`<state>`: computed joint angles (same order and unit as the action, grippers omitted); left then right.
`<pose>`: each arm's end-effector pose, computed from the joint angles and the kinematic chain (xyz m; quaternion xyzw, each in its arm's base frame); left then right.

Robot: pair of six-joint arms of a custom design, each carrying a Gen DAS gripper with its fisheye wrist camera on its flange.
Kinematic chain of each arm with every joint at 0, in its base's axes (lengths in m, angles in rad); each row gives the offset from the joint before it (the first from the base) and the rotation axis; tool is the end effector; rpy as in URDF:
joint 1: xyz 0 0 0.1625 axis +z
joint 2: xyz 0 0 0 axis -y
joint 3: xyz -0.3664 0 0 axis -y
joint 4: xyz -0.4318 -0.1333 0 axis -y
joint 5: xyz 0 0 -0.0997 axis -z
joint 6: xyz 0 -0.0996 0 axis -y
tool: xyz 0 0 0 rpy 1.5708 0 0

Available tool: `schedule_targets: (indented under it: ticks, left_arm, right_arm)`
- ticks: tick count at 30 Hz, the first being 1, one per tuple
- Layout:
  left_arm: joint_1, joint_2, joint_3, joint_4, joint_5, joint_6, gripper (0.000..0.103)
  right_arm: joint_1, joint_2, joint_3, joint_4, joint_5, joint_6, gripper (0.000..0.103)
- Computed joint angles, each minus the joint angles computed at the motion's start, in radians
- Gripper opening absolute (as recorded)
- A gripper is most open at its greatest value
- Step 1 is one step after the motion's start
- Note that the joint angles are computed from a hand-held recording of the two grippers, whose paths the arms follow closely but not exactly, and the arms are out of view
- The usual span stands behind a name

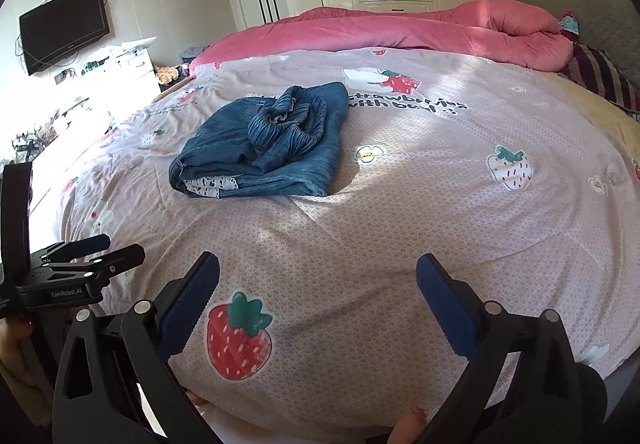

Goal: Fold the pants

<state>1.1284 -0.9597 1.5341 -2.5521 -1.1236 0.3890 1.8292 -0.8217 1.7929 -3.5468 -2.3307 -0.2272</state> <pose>-0.1402 -0.7080 0.1850 0.3447 0.8918 -0.2027 0.2118 0.2178 -0.5709 0.1198 0.0223 -0.8330 0.4522 0.3180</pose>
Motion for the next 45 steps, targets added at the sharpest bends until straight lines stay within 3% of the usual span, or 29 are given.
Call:
schedule_targets:
  ticks: [45]
  left_arm:
    - [-0.019, -0.023, 0.047, -0.031, 0.046, 0.009, 0.093]
  right_arm:
    - [0.014, 0.034, -0.019, -0.012, -0.047, -0.036, 0.098]
